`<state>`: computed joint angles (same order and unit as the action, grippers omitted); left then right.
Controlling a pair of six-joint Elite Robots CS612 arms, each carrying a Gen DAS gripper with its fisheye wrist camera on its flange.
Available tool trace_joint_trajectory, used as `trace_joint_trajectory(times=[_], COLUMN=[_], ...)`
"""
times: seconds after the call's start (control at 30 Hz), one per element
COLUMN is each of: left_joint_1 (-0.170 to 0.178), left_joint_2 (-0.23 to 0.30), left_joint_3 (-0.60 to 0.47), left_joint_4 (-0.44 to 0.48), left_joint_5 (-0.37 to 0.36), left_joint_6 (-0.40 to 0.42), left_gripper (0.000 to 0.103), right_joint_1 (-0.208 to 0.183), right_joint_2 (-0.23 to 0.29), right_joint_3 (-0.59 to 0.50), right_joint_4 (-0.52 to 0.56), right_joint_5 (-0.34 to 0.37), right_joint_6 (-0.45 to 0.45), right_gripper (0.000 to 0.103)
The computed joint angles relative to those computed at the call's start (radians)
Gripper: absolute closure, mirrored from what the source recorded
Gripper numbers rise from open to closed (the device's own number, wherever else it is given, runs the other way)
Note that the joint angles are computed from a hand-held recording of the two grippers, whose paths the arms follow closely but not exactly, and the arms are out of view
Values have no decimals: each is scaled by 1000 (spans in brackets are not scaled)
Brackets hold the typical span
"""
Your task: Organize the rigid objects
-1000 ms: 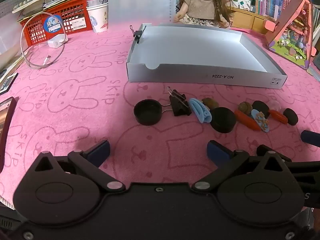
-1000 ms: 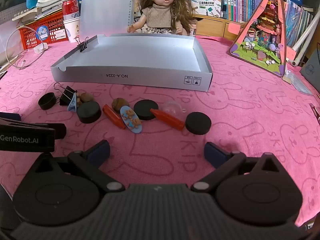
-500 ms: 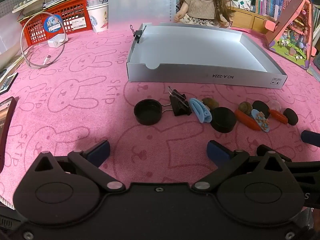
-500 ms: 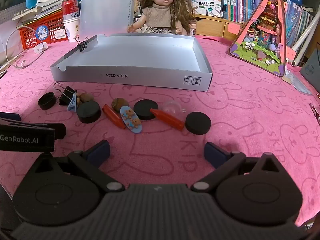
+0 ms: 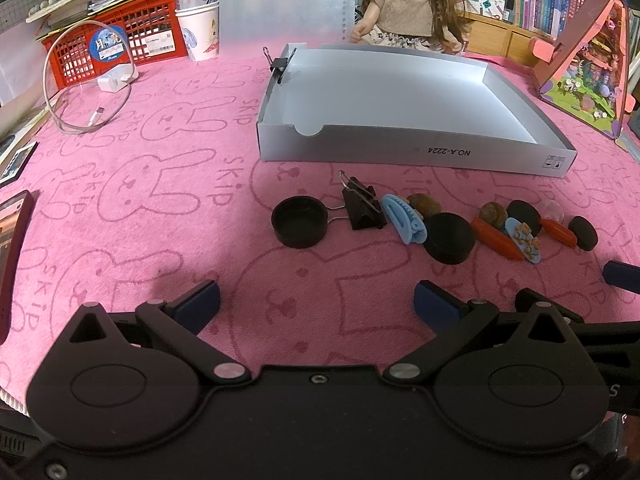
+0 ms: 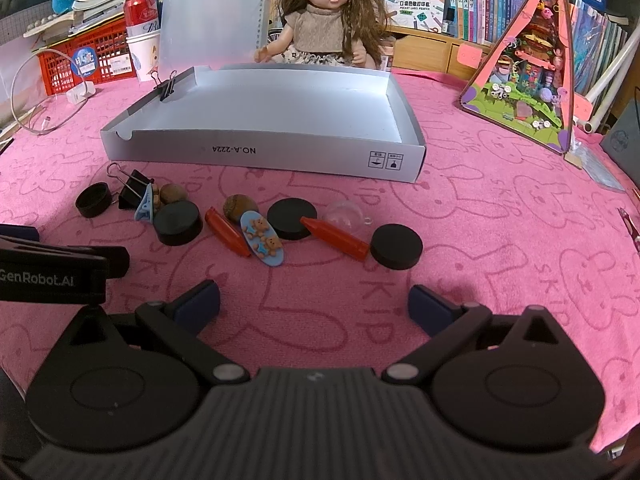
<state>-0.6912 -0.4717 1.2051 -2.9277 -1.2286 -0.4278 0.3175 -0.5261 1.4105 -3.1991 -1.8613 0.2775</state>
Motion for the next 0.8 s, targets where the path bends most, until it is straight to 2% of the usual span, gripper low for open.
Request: trace_joint_trajectory(times=[0.8], left_joint_1=[0], left_joint_2=[-1], left_joint_3=[0], left_joint_4=[1], left_joint_5=[0], left_joint_6=[3], left_gripper=[0], right_joint_1=[3], right_joint_2=[7], right_joint_3=[7], right_joint_4=[-48], right_joint_5=[-14], right_joint_6=[3], right_gripper=[0])
